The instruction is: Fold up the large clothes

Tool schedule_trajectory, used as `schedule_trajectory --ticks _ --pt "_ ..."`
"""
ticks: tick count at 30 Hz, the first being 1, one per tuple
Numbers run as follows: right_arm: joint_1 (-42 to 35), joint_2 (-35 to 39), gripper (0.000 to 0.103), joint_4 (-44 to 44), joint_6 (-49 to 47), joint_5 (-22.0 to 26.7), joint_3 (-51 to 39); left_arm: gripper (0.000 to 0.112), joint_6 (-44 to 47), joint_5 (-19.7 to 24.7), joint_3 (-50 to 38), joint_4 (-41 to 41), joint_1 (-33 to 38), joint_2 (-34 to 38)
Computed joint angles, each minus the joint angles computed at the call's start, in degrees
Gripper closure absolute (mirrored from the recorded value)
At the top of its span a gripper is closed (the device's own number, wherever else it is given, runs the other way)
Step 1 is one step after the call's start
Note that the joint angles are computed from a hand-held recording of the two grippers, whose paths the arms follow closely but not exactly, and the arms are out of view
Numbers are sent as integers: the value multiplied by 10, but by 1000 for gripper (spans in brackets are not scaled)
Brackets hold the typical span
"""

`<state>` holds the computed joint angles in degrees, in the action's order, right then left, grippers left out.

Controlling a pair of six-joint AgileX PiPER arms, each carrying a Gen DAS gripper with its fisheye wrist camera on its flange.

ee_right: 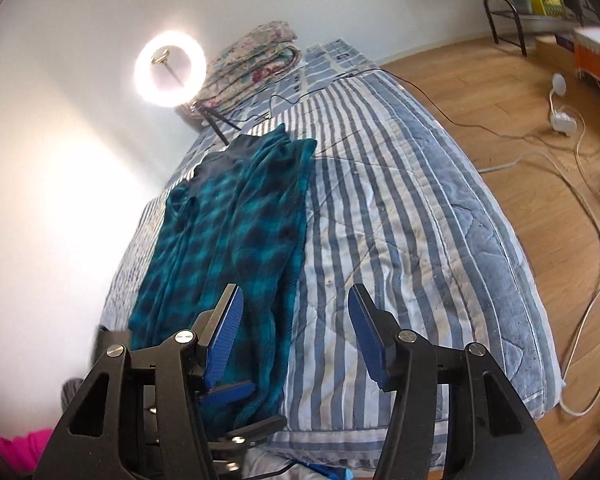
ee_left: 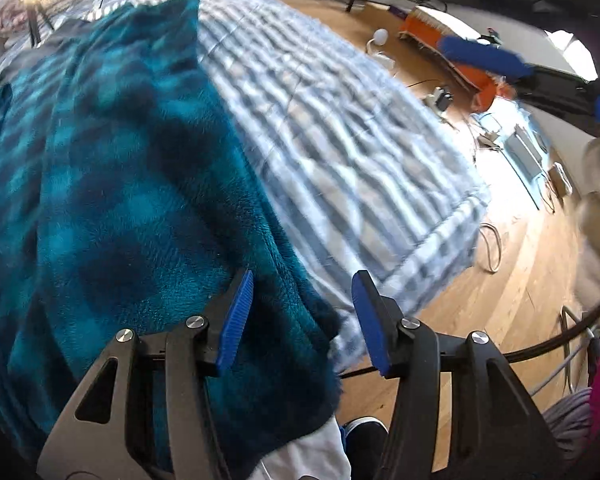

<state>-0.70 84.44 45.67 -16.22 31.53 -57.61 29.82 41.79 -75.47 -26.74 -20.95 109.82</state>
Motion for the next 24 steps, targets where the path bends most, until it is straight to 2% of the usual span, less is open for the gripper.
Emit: schedule_trajectory --ticks 3,5,6,7,11,13,18,24 --pt "-23 11 49 71 -54 10 0 65 41 -36 24 -11 0 0" --pt "-33 23 49 110 -83 12 -6 85 72 -65 42 -16 -3 -7" --pt "-35 33 49 129 -93 12 -11 92 86 -61 41 -30 3 -7" --pt "-37 43 49 142 -99 11 -16 98 108 -40 31 -64 20 -1" --pt "-34 88 49 184 -116 14 -46 102 136 113 -28 -194 114 38" --pt "-25 117 49 201 -125 14 -69 102 156 145 -28 -230 141 31" --pt "-5 214 49 192 -108 31 -161 102 192 179 -8 -276 177 -8" --pt "2 366 49 117 2 74 -336 102 198 199 -17 -290 194 -3"
